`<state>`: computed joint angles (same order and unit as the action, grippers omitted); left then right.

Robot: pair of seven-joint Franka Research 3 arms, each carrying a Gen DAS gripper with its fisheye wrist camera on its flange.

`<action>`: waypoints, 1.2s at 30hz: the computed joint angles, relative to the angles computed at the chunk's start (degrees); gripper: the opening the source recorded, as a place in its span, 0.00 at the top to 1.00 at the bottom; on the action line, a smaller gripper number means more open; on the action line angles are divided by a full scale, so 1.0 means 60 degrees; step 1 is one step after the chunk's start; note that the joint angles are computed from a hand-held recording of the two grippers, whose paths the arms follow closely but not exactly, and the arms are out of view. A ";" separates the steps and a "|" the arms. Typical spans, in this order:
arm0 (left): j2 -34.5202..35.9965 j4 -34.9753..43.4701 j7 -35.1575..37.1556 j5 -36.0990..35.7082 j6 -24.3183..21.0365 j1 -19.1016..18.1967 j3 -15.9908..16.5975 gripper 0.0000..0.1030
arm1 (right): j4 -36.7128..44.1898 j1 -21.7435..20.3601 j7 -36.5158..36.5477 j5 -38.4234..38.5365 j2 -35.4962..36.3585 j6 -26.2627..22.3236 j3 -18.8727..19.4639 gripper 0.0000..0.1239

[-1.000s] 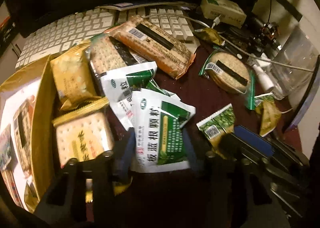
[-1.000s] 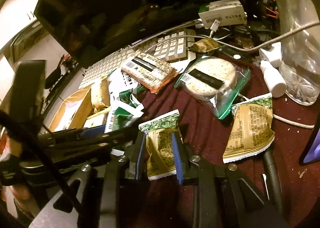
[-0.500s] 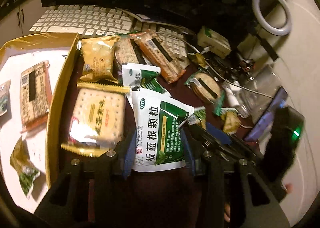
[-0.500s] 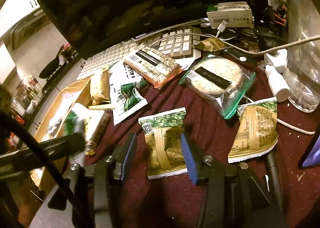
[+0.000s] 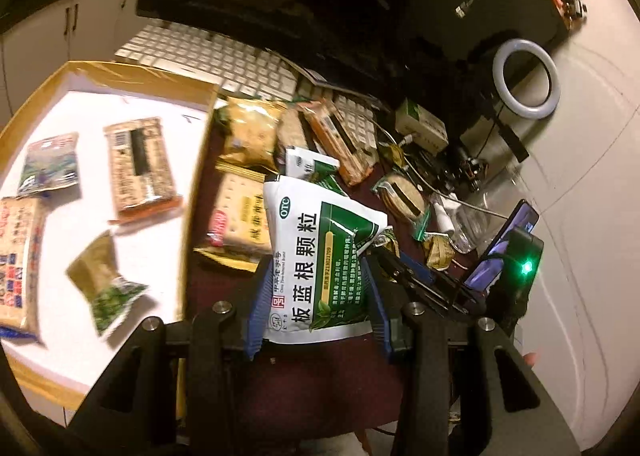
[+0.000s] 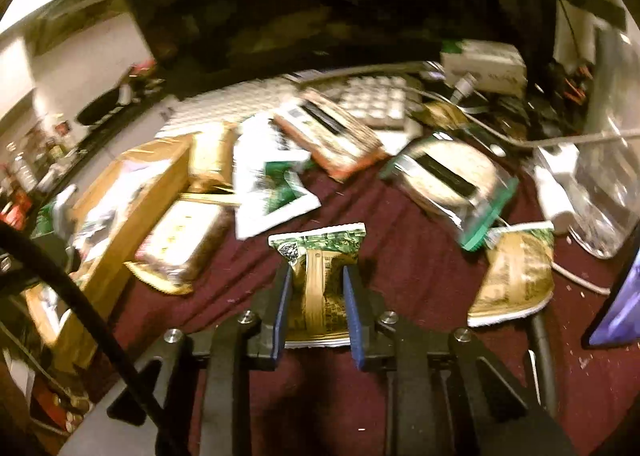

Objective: Organize snacks
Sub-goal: 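Lower the sachet and pea bag into the tray and open both grippers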

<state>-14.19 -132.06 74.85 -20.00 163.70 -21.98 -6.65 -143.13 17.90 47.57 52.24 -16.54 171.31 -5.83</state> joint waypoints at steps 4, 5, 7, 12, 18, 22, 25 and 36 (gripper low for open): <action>-0.0697 -0.0740 -0.0196 -0.0040 0.0308 0.0065 0.0156 0.56 | 0.0263 0.0580 -0.1432 0.1440 -0.0299 -0.1211 -0.0661 0.81; -0.0935 -0.0996 -0.0352 0.0031 0.0375 0.0122 0.0188 0.56 | 0.0325 0.0521 -0.1478 0.1581 -0.0343 -0.1549 -0.0626 0.80; -0.1346 -0.1447 -0.0717 0.0291 0.0455 0.0263 0.0237 0.56 | 0.0466 0.0512 -0.1809 0.2054 -0.0423 -0.2147 -0.0581 0.80; -0.2130 -0.2303 -0.1634 0.1178 0.0166 0.0721 0.0485 0.56 | 0.0858 0.0456 -0.2510 0.2758 -0.0445 -0.3454 -0.0187 0.80; -0.2028 -0.2339 -0.1604 0.1151 -0.0560 0.0686 0.0982 0.56 | 0.1896 0.0267 -0.2469 0.2888 0.0271 -0.4649 0.0469 0.80; -0.1596 -0.2026 -0.1574 0.1424 -0.1190 0.0988 0.0797 0.56 | 0.2992 0.0100 -0.1895 0.2379 0.1266 -0.5413 0.0851 0.80; -0.1488 -0.1972 -0.1398 0.1317 -0.1156 0.1046 0.0816 0.56 | 0.3779 0.0026 -0.1373 0.1836 0.1894 -0.5665 0.1180 0.80; -0.1200 -0.1747 -0.0251 0.0261 -0.1538 0.1489 0.1301 0.55 | 0.5734 0.0043 0.0961 -0.0947 0.3766 -0.5657 0.1937 0.80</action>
